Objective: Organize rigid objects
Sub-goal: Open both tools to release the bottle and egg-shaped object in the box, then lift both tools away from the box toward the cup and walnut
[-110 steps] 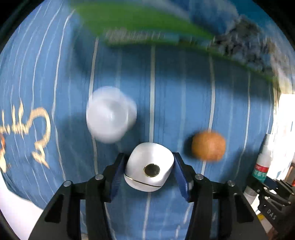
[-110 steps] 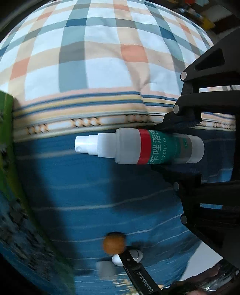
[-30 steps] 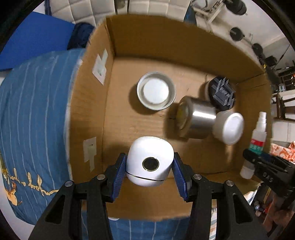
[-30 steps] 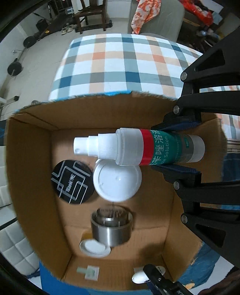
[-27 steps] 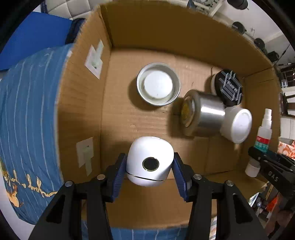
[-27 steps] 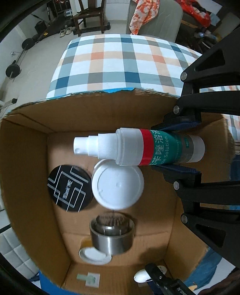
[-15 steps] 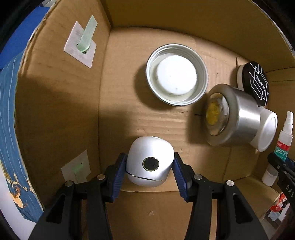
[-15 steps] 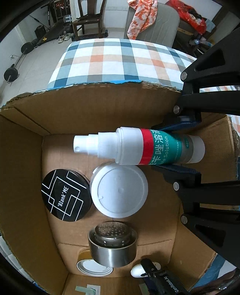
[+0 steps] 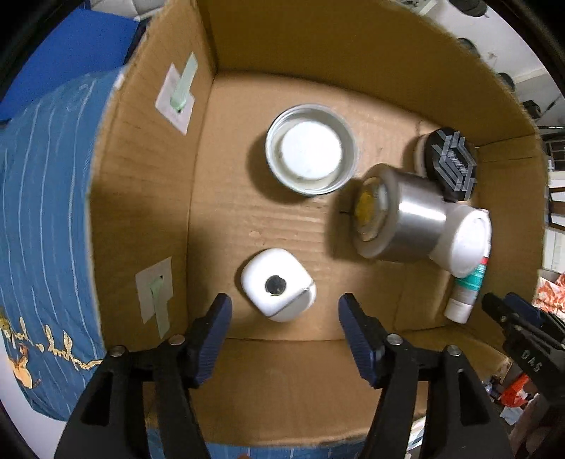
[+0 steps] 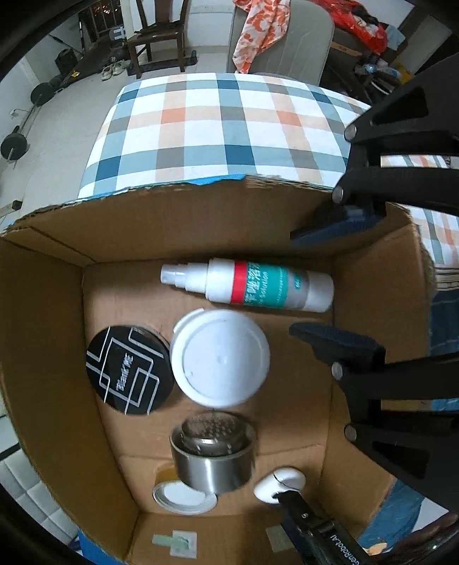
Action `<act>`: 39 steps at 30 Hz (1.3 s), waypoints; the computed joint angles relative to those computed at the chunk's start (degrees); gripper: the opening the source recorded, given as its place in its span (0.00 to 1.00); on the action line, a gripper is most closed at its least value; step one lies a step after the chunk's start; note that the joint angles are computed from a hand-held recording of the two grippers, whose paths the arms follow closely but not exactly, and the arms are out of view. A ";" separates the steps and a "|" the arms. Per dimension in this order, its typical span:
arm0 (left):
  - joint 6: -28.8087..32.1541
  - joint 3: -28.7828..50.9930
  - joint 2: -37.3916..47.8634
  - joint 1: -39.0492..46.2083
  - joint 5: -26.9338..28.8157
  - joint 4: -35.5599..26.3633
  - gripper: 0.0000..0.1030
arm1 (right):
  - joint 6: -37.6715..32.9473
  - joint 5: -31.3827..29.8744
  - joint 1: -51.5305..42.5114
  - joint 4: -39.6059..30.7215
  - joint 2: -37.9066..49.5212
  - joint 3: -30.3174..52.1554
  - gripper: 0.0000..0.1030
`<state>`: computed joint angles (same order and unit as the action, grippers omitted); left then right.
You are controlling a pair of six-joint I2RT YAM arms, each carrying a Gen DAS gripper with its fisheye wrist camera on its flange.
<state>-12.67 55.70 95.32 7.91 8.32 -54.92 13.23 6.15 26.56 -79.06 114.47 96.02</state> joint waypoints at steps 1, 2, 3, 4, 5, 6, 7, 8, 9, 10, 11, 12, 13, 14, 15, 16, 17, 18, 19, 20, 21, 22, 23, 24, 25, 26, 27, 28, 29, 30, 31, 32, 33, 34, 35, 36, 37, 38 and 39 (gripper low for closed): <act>-0.74 0.16 -0.44 -1.04 -0.61 0.13 0.66 | -0.01 0.11 0.37 0.19 -0.84 -0.53 0.54; -0.55 -0.06 -1.74 -1.33 -1.09 -0.15 0.72 | -0.12 0.08 0.60 0.39 -1.46 -0.94 0.54; -0.43 -0.27 -3.26 -1.47 -1.12 -0.47 0.73 | -0.28 -0.22 0.78 0.59 -2.17 -1.45 0.54; -1.09 0.16 -4.11 -1.98 -0.89 -1.02 0.73 | -0.12 -0.63 1.04 0.57 -2.94 -1.92 0.55; -1.54 -0.22 -5.62 -2.15 -0.63 -1.36 0.73 | 0.05 -1.23 1.35 0.58 -3.81 -2.45 0.55; -1.54 -0.55 -7.30 -1.92 -0.42 -1.78 0.73 | 0.10 -1.77 1.74 0.79 -4.91 -3.15 0.55; -1.40 -0.76 -8.60 -1.71 -0.42 -2.19 0.74 | 0.20 -2.00 2.10 0.94 -5.81 -3.70 0.55; -2.04 -0.47 -9.72 -2.29 -0.80 -2.71 0.76 | 0.28 -2.24 2.49 1.15 -6.88 -4.34 0.56; -2.31 -0.74 -11.58 -2.55 -1.34 -3.17 0.80 | 0.34 -2.50 2.85 1.32 -7.89 -4.93 0.57; -3.65 -0.60 -13.08 -3.86 -1.92 -3.77 0.82 | 0.44 -2.82 3.21 1.43 -8.87 -5.42 0.60; -3.38 0.49 -13.75 -3.49 -2.57 -4.65 0.86 | 0.47 -3.26 3.60 1.55 -9.88 -5.88 0.64; -4.47 0.20 -15.72 -4.66 -3.33 -5.60 0.90 | 0.63 -3.89 3.89 1.54 -10.95 -6.32 0.66; -4.73 0.25 -17.04 -5.15 -3.82 -6.45 0.90 | 0.99 -4.44 4.18 1.42 -11.91 -6.71 0.69; -4.75 0.78 -18.11 -5.40 -4.34 -7.49 0.91 | 1.17 -5.26 4.32 1.38 -12.95 -7.07 0.71; -6.02 1.44 -18.75 -6.83 -5.23 -7.96 0.92 | 1.39 -5.96 4.40 1.26 -13.91 -7.36 0.74; -6.12 1.46 -20.47 -7.05 -5.81 -8.62 0.94 | 1.54 -6.38 4.39 1.19 -14.52 -7.55 0.81; -6.24 1.52 -22.35 -7.25 -5.96 -9.42 0.97 | 1.83 -6.98 4.49 1.08 -15.40 -7.78 0.87; -6.98 1.76 -23.33 -8.02 -6.27 -9.74 0.98 | 1.94 -7.32 4.42 1.08 -16.41 -8.08 0.89; -7.43 2.10 -24.97 -8.41 -6.88 -10.74 0.98 | 2.14 -7.45 4.47 1.11 -17.39 -8.38 0.91; -7.63 2.32 -26.29 -8.59 -7.26 -11.44 0.98 | 2.42 -7.58 4.64 0.92 -18.60 -8.60 0.93; -7.98 2.64 -27.60 -8.97 -7.45 -12.25 0.98 | 2.52 -7.58 4.79 0.72 -19.39 -8.66 0.95; -8.44 3.11 -28.96 -9.28 -7.87 -13.36 0.98 | 2.74 -7.41 5.06 0.50 -20.19 -8.71 0.98; -8.87 3.15 -29.98 -9.73 -8.24 -13.82 0.98 | 2.96 -7.32 5.31 0.25 -21.30 -8.85 0.98; -9.26 3.56 -31.16 -10.24 -8.61 -14.55 0.98 | 2.81 -7.35 5.25 0.00 -22.31 -8.96 0.98; -9.73 4.08 -32.53 -10.74 -9.17 -15.47 0.98 | 3.06 -7.02 5.66 -0.38 -23.39 -9.01 0.98; -10.37 4.64 -33.77 -11.44 -9.98 -16.46 0.98 | 3.38 -6.59 6.15 -0.84 -24.66 -9.05 0.98; -11.24 4.75 -34.68 -12.36 -10.70 -16.83 0.98 | 3.65 -6.51 6.51 -1.30 -25.93 -9.01 0.98; -12.18 5.16 -35.92 -13.37 -11.59 -17.60 0.98 | 3.99 -6.39 6.92 -1.76 -26.88 -8.85 0.98; -13.17 5.73 -36.92 -14.59 -12.66 -18.56 0.98 | 4.32 -5.87 7.53 -2.37 -28.12 -8.64 0.98; -14.65 6.48 -38.29 -16.40 -14.14 -19.92 0.98 | 4.68 -5.14 8.31 -2.94 -29.65 -8.40 0.98; -15.55 7.05 -39.13 -17.51 -15.03 -20.89 0.98 | 5.07 -4.58 8.79 -3.43 -30.48 -8.05 0.98; -16.98 7.55 -40.03 -19.24 -16.32 -21.97 0.98 | 5.66 -3.80 9.36 -4.13 -31.68 -7.63 0.98; -18.32 8.00 -40.88 -20.92 -17.28 -22.89 0.98 | 5.95 -3.38 9.76 -4.81 -32.79 -7.17 0.98; -19.79 8.67 -41.73 -22.60 -18.29 -23.97 0.98 | 6.25 -2.93 10.24 -5.37 -33.91 -6.80 0.98; -21.27 9.25 -42.34 -24.20 -19.50 -25.00 0.98 | 6.97 -1.91 10.96 -6.06 -35.01 -6.29 0.98; -23.06 9.94 -42.98 -26.34 -20.88 -26.19 0.98 | 7.66 -0.73 11.81 -6.72 -36.02 -5.79 0.98; -24.52 10.65 -43.54 -27.96 -21.69 -27.30 0.98 | 8.11 -0.14 12.51 -7.33 -36.97 -5.32 0.98; -25.61 10.94 -44.03 -29.00 -22.24 -27.87 0.98 | 8.70 0.19 13.24 -8.09 -37.98 -4.79 0.98; -26.83 11.34 -44.52 -30.41 -23.02 -28.48 0.98 | 9.13 0.49 13.76 -8.68 -38.59 -4.37 0.98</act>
<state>-39.50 67.04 50.80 -22.50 -14.70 -83.40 22.36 6.65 40.32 -87.74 75.88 91.65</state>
